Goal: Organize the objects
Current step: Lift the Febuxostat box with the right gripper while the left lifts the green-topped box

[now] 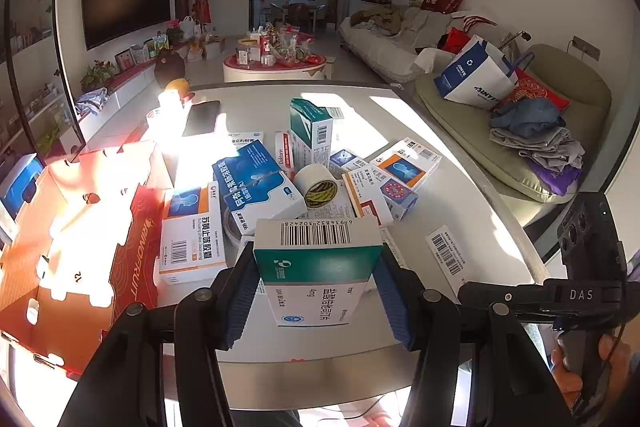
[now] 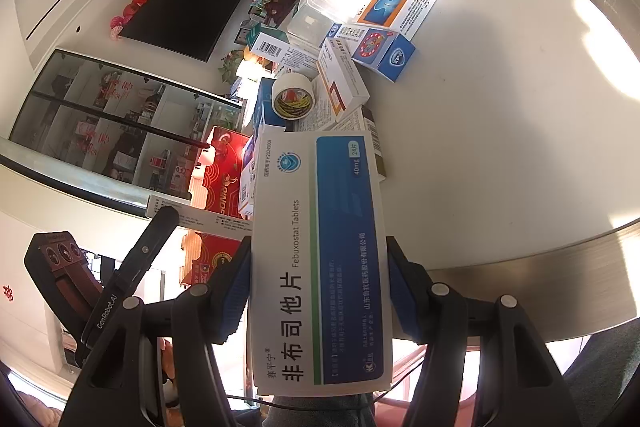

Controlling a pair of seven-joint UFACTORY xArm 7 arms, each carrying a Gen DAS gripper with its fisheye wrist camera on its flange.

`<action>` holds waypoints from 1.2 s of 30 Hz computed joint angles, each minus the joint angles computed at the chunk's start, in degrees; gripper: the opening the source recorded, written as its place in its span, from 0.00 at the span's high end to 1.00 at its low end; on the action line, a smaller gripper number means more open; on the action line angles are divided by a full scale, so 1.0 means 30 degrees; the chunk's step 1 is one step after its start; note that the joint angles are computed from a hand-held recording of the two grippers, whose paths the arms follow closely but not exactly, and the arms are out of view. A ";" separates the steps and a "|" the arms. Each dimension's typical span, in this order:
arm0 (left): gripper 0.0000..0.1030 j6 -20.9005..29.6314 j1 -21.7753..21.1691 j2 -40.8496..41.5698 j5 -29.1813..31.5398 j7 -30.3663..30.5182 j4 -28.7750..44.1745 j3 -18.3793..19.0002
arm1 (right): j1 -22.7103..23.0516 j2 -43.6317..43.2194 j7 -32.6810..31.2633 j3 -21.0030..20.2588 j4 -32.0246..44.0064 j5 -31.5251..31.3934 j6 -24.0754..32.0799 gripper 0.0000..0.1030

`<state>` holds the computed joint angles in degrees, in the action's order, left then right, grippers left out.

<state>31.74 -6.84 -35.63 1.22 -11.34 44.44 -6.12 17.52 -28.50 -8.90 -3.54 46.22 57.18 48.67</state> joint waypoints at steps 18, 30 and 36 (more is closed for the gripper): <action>0.41 -0.0035 -0.0384 0.0026 -0.0448 0.0271 0.0070 0.0183 | 0.0086 -0.0057 0.0025 0.0041 -0.0146 0.0155 -0.0096 0.41; 0.41 -0.0095 -0.0472 0.0002 -0.0604 0.0346 0.0079 0.0197 | 0.0146 -0.0091 0.0092 0.0083 -0.0175 0.0161 -0.0153 0.41; 0.41 -0.0376 -0.0409 -0.0166 -0.0796 0.0226 -0.0023 0.0332 | 0.0233 -0.0093 0.0123 0.0150 -0.0155 0.0173 -0.0233 0.41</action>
